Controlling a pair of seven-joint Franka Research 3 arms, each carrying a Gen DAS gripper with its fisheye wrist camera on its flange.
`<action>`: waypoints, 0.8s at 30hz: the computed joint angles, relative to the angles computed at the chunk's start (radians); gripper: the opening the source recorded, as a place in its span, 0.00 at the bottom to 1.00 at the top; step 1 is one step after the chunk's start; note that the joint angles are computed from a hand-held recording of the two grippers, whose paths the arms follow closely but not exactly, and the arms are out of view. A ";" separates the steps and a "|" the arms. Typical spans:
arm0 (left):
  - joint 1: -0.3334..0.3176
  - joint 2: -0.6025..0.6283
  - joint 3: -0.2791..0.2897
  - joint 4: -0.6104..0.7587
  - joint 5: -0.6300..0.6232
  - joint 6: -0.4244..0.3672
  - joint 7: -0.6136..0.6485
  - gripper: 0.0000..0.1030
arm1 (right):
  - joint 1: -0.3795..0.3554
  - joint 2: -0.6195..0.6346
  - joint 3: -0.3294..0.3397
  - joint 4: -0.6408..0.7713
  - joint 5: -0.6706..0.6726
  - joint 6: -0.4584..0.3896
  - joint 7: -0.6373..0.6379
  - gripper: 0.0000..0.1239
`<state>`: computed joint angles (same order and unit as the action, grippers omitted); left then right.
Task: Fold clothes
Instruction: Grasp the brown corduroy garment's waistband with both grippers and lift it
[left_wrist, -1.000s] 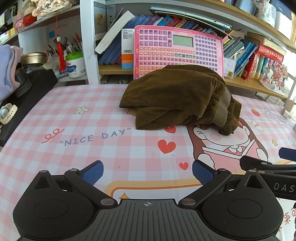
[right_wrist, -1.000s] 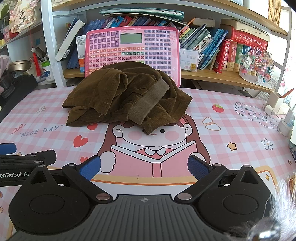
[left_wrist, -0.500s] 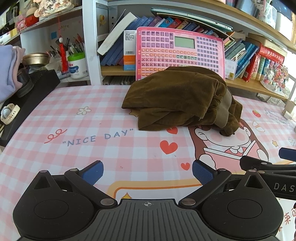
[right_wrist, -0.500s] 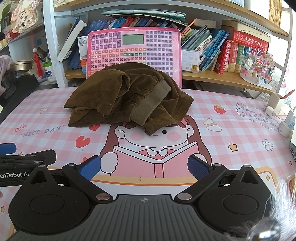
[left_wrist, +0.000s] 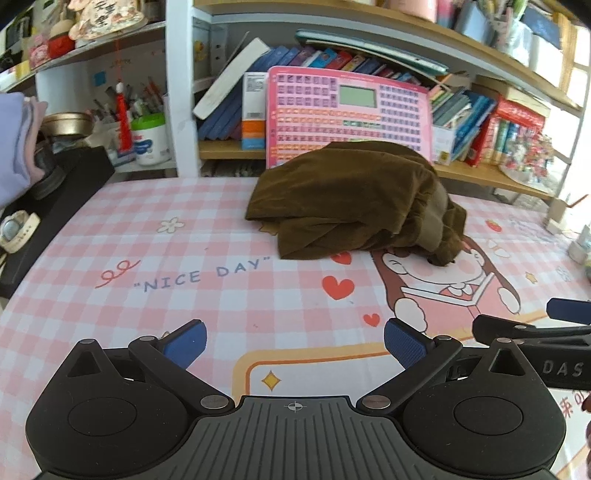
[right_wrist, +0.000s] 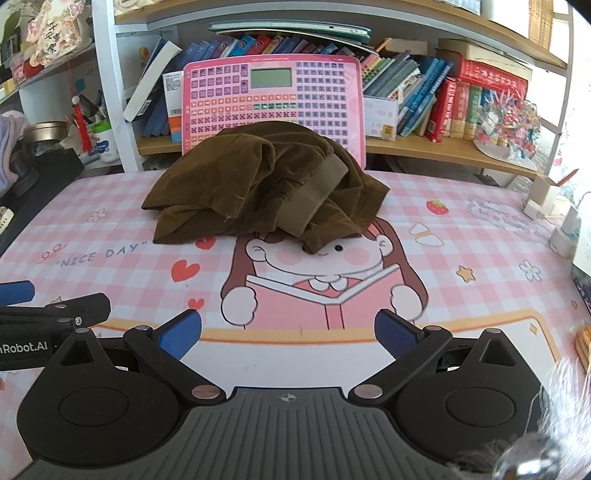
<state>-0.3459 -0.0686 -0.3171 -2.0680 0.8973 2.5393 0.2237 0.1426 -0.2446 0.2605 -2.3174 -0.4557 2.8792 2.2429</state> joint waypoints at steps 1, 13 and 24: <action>0.001 0.001 0.002 -0.001 0.007 0.007 0.002 1.00 | -0.003 -0.007 0.002 -0.003 -0.002 -0.009 0.010 0.82; -0.023 0.120 0.014 0.140 0.044 -0.052 0.019 1.00 | 0.046 -0.024 -0.110 -0.028 0.253 0.001 -0.048 0.82; -0.233 0.502 0.120 0.677 0.119 -0.355 0.112 1.00 | 0.326 0.006 -0.473 0.030 1.115 -0.080 -0.754 0.82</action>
<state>-0.5785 0.4330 -0.1973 -1.3908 1.0168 2.1839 0.3357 0.4687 -0.2381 -0.2126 -2.2871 0.6597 2.7997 1.4888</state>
